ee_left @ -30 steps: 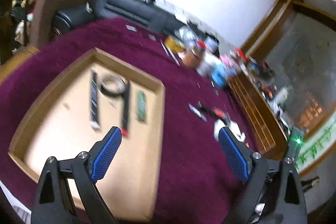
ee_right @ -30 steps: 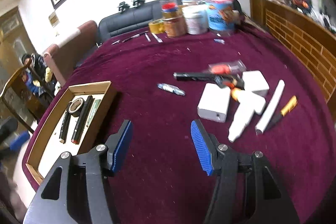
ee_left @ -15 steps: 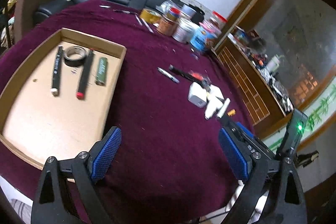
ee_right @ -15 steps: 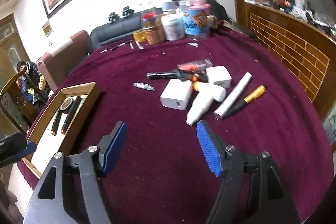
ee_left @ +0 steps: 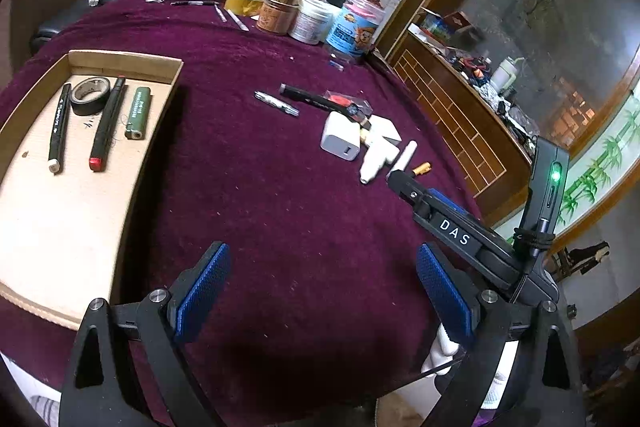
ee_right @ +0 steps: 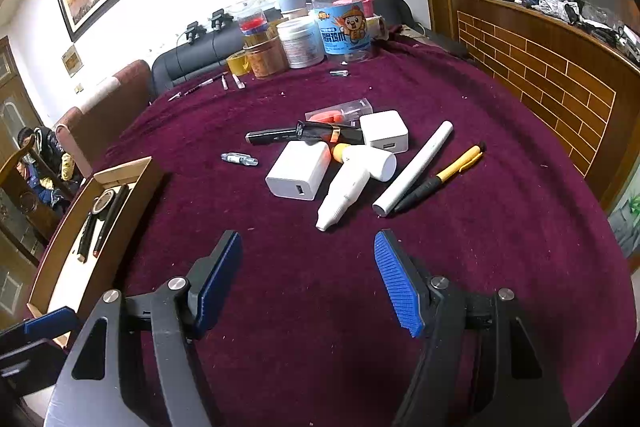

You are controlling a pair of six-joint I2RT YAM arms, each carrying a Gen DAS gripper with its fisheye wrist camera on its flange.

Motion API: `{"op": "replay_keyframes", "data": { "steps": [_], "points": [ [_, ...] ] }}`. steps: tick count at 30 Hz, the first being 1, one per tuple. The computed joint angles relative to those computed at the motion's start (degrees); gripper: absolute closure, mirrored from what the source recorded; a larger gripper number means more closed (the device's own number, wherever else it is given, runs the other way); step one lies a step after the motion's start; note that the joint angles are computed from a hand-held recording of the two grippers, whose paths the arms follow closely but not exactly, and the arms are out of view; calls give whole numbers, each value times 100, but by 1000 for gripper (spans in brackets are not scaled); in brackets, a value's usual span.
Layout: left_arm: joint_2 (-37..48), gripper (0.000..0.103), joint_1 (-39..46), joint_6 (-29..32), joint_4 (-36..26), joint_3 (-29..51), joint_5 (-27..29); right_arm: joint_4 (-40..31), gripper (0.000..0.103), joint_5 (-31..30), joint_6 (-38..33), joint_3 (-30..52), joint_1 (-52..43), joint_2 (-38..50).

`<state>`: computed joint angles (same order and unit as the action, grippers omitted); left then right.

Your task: Organize rigid objects

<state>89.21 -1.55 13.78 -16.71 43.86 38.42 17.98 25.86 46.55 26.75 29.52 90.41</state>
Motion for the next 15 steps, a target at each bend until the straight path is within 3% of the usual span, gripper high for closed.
{"op": "replay_keyframes", "data": {
  "steps": [8, 15],
  "points": [
    [597, 12, 100, 5, -61, 374, -12, -63, 35, -121, -241, 364, -323, 295],
    [712, 12, 145, -37, -1, 480, -111, 337, 35, -510, -140, 490, -678, 879]
  ]
}}
